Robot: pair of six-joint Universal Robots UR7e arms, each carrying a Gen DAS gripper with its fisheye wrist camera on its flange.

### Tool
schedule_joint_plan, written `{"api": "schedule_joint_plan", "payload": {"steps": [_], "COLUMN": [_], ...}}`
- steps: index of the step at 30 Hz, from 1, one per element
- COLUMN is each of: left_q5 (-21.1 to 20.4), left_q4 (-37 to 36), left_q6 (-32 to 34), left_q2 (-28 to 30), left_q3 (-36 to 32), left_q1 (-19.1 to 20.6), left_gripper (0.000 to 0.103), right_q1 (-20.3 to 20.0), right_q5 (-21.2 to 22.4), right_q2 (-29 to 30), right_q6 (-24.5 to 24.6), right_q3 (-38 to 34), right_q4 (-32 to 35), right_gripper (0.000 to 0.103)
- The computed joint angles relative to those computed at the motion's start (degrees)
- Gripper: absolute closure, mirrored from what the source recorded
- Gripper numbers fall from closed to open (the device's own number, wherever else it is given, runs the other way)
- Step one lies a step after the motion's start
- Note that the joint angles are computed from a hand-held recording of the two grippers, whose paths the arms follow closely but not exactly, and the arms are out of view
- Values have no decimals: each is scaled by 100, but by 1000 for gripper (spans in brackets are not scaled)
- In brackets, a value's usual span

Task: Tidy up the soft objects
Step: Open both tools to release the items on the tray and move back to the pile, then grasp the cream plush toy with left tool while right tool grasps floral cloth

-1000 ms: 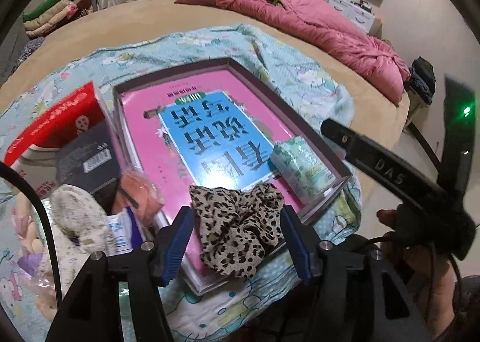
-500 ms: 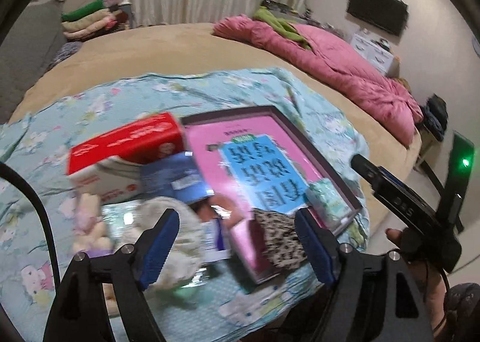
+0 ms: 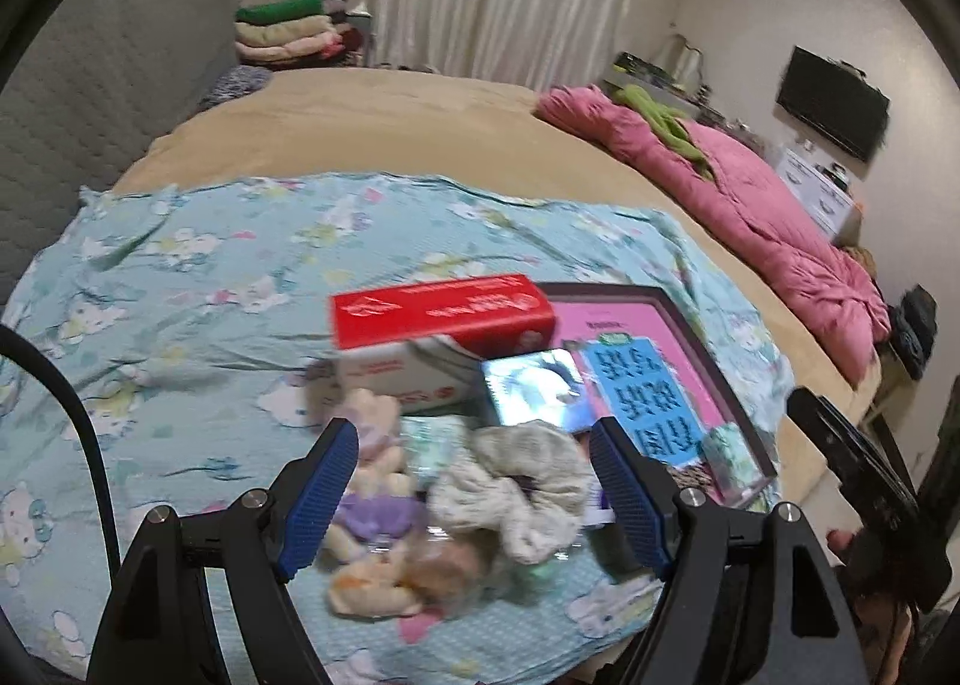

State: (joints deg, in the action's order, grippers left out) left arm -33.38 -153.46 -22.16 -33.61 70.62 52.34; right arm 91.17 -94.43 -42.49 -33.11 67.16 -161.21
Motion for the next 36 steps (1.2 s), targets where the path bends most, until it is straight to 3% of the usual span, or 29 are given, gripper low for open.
{"api": "schedule_joint_plan", "payload": {"steps": [15,26,36], "left_q5": [211,-234,-736], "left_q4": [-65,330,118], "left_q6": [-825,-1213,-1129], "left_q2": [-847,-932,-743], "left_q3": [1262,1516,1442], "left_q1": [151,406,644], "left_gripper": [24,24,24], "right_q1": [324,358,374], "right_q5": [-68,-421,-677], "right_q2": [-55,168,408], "right_q6": [-680,-934,-1096], "right_q3": [559,510,369], "right_q4": [263,330,475], "right_gripper": [23,23,23]}}
